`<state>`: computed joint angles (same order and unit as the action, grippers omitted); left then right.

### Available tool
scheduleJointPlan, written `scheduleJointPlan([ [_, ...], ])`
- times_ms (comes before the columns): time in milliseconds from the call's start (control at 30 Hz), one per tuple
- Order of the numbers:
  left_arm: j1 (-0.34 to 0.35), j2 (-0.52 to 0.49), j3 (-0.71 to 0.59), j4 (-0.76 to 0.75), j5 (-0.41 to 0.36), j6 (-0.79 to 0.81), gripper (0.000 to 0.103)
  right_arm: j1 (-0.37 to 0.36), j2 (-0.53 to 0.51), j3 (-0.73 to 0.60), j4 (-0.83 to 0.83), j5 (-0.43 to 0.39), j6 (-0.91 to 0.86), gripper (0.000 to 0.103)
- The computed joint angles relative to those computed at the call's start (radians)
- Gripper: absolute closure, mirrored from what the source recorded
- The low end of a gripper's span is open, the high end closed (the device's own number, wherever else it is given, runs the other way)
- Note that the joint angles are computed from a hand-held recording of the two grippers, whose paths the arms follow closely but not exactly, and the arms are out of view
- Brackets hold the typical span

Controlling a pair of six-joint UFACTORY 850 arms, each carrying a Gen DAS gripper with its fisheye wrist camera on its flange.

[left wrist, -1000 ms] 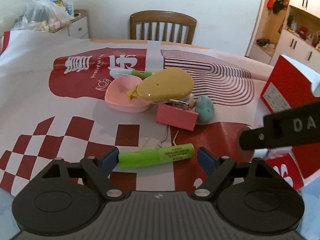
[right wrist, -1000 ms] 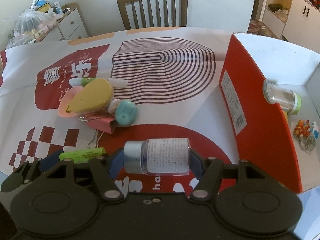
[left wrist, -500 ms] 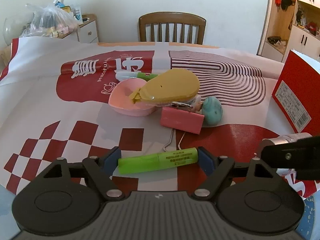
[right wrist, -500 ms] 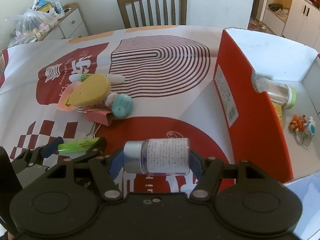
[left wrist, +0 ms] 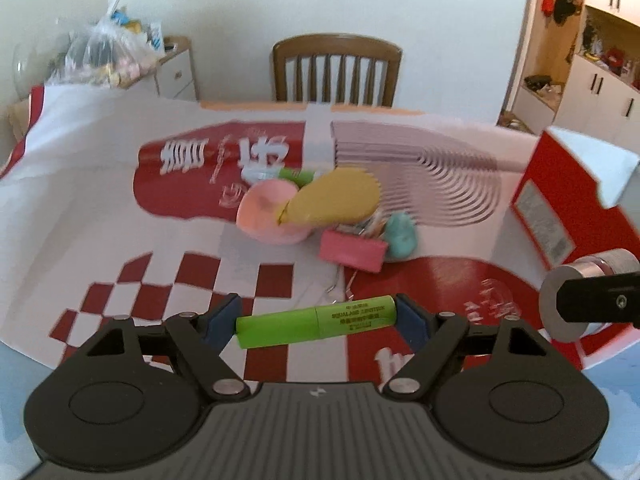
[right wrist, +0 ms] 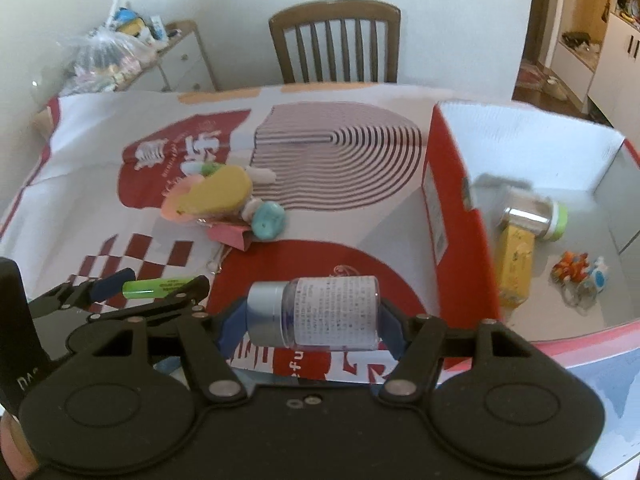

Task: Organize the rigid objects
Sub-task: 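Lift the jar and marker off the table toward the red box, then lower both held items into the red box and open both tools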

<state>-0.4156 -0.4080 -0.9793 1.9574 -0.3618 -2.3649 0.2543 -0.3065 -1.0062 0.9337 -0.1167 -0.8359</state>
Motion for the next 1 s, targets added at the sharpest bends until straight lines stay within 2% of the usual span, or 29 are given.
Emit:
scheduleJointPlan([
  [100,-0.021,0.038,0.005,-0.009,0.000,0.028,0.021,-0.027,0.034,0.019,0.150,-0.014,-0.179,0.036],
  [433,-0.113,0.080,-0.061,-0.010,-0.004,0.059,0.021,-0.153,0.093,0.051,0.403,-0.080,-0.529,0.036],
  [667,-0.171,0.022,-0.173,-0.145,0.004,0.187,0.021,-0.250,0.095,0.051,0.469,-0.131,-0.660,0.036],
  [900,-0.219,-0.074,-0.297,-0.280,0.001,0.350,0.021,-0.330,0.066,0.031,0.466,-0.167,-0.720,0.036],
  [1000,-0.232,-0.122,-0.359,-0.385,-0.001,0.458,0.021,-0.359,0.047,0.017,0.459,-0.180,-0.742,0.036],
])
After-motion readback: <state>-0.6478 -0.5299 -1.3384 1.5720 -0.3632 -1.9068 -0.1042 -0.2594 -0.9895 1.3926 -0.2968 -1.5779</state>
